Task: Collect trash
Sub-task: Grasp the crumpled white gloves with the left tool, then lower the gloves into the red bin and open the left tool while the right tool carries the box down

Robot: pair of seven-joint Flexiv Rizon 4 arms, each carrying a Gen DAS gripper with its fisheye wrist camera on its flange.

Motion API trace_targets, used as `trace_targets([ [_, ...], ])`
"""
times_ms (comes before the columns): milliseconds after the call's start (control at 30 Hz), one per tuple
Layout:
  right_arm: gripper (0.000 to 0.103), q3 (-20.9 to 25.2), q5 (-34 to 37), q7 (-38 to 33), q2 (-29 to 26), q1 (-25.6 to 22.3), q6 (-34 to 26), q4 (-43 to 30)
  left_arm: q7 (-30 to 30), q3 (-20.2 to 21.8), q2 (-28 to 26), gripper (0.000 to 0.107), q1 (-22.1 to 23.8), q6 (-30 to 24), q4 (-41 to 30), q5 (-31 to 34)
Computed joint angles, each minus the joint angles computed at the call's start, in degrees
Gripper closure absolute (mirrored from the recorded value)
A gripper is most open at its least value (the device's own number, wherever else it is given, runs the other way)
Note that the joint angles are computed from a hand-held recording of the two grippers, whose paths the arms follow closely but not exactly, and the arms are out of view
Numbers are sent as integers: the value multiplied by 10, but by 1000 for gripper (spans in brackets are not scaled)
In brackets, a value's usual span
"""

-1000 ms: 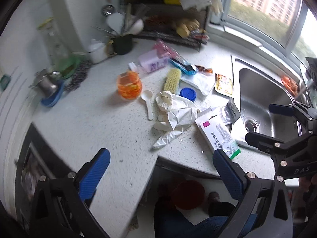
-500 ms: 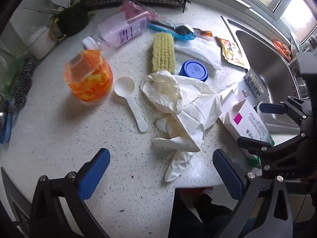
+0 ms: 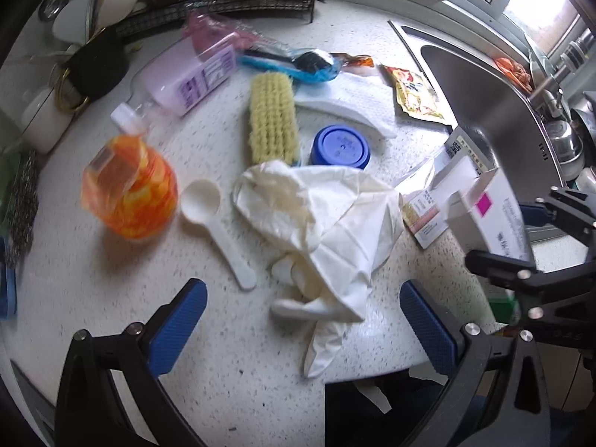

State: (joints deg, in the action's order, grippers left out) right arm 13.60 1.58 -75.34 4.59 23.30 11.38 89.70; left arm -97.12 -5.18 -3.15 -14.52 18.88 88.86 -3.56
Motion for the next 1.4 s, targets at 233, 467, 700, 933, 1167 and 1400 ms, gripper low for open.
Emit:
trace_targets([
  [233, 47, -5, -4, 53, 10, -14, 3, 8, 40, -7, -54, 12, -2, 5, -36, -11],
  [467, 47, -6, -5, 71, 22, -21, 14, 34, 55, -8, -92, 43, -19, 6, -66, 2],
  [700, 47, -6, 1, 72, 41, -21, 15, 42, 13, 0, -74, 101, -27, 15, -58, 1],
  [933, 47, -11, 24, 29, 86, -26, 34, 61, -84, -8, -12, 102, -43, 15, -39, 19],
  [1167, 47, -26, 71, -67, 168, -24, 28, 97, -262, -54, 57, 102, -86, -22, -29, 99],
  [1400, 47, -52, 121, -167, 267, -16, -24, 134, -457, -132, 78, 102, -138, -124, -60, 176],
])
